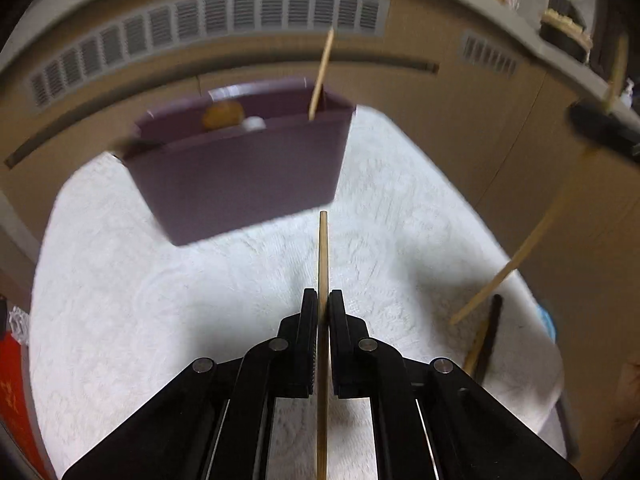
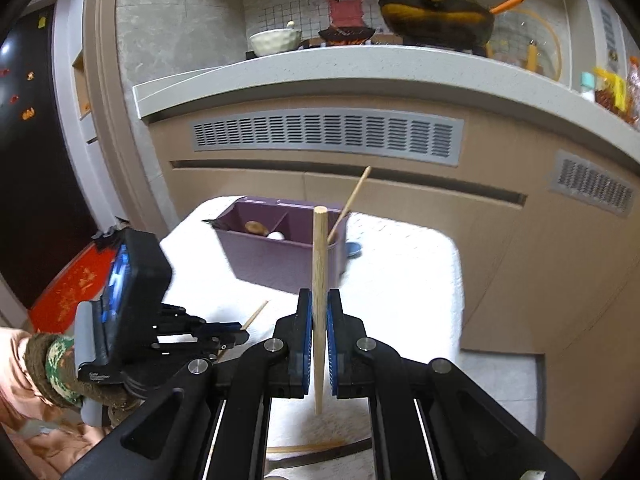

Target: Organize utensils

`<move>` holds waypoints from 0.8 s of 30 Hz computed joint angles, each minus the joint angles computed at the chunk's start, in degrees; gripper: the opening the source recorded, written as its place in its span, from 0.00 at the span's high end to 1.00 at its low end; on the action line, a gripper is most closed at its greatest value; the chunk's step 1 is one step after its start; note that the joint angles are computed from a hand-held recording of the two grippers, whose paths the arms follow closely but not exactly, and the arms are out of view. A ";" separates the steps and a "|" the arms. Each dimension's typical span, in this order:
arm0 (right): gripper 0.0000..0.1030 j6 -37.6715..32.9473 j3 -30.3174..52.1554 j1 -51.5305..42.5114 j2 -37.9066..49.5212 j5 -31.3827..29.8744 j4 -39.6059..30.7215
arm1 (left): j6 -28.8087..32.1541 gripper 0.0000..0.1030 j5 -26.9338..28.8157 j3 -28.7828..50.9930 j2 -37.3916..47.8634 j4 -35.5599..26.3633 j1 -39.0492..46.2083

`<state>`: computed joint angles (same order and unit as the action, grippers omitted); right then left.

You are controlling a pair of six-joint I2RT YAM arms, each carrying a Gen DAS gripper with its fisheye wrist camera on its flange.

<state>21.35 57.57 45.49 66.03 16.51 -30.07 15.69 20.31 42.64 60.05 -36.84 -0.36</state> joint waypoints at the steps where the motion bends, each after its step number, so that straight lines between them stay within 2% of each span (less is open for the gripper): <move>1: 0.93 0.31 0.36 0.30 0.11 -0.03 -0.39 | 0.62 0.95 1.23 -0.01 -2.43 -0.32 1.39; 3: 0.93 0.80 1.47 0.99 0.20 -0.02 -1.39 | 1.60 0.95 3.80 3.02 -5.67 -1.42 4.34; 6: 0.93 1.10 4.54 2.26 0.48 1.37 -3.04 | 3.41 0.95 11.20 10.15 -6.82 -5.36 11.66; 7: 0.93 0.99 6.14 2.64 0.50 2.24 -3.57 | 4.35 0.95 15.27 14.07 -6.60 -6.89 15.36; 10: 0.93 -0.35 12.07 3.15 1.15 4.66 -4.95 | 1.01 0.95 20.24 23.03 -5.28 -4.86 19.49; 13: 0.93 -3.70 22.09 3.28 4.10 7.89 -5.90 | -5.44 0.95 24.13 30.98 -2.29 1.31 22.33; 15: 0.93 -5.85 28.54 2.49 6.98 8.23 -6.11 | -11.21 0.95 23.35 34.44 0.09 8.74 22.42; 17: 0.93 -7.83 34.39 1.37 10.57 8.47 -5.76 | -14.90 0.95 22.61 38.01 3.52 13.49 22.18; 20: 0.93 -9.83 40.70 -0.94 16.44 7.01 -4.63 | -15.64 0.95 20.10 41.49 9.32 16.60 19.55; 24: 0.93 -10.83 43.69 -4.39 23.08 4.12 -2.51 | -13.97 0.95 14.80 39.70 15.43 22.70 15.20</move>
<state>10.51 101.26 41.10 89.11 20.63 -32.58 1.72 35.11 82.34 75.48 -14.14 14.83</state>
